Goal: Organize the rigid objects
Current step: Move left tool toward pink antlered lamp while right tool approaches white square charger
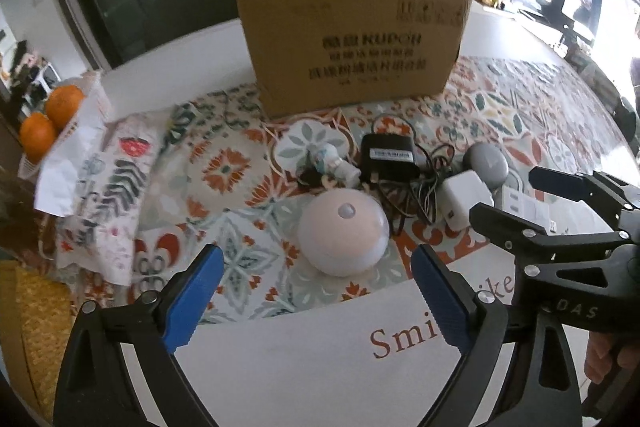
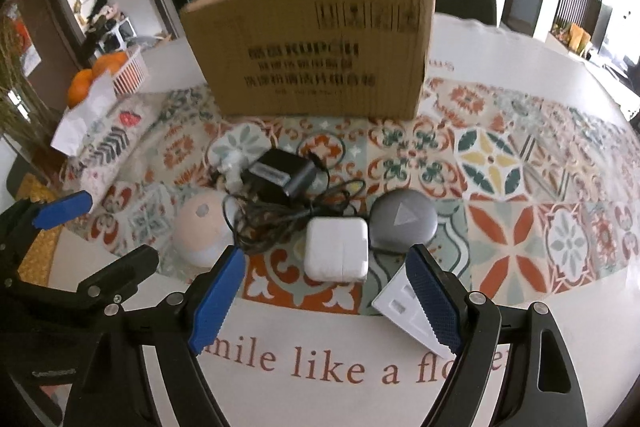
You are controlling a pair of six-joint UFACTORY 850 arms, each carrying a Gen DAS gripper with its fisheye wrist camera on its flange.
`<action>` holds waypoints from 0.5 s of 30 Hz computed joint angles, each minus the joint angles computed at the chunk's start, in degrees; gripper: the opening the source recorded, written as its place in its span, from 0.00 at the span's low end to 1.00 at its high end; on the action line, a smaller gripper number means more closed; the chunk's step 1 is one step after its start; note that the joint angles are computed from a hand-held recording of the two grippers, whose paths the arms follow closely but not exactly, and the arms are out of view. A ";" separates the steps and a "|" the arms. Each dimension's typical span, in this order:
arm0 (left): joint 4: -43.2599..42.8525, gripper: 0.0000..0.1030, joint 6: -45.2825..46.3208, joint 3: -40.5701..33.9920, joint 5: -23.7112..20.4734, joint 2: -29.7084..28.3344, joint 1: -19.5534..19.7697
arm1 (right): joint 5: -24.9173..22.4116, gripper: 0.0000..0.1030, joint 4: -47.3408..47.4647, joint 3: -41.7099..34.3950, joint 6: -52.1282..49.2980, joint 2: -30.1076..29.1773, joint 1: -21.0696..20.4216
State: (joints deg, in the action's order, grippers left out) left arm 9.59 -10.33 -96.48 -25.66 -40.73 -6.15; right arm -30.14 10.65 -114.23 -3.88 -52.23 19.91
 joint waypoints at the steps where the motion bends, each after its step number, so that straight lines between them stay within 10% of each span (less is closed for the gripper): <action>1: -1.54 0.92 2.00 -0.60 -0.58 -0.70 0.08 | -0.45 0.79 0.33 -0.47 -0.26 -0.57 -0.09; 15: -15.25 0.91 15.16 -5.53 -4.18 -5.93 1.28 | -5.01 0.70 2.23 -6.94 -1.61 -6.36 -0.58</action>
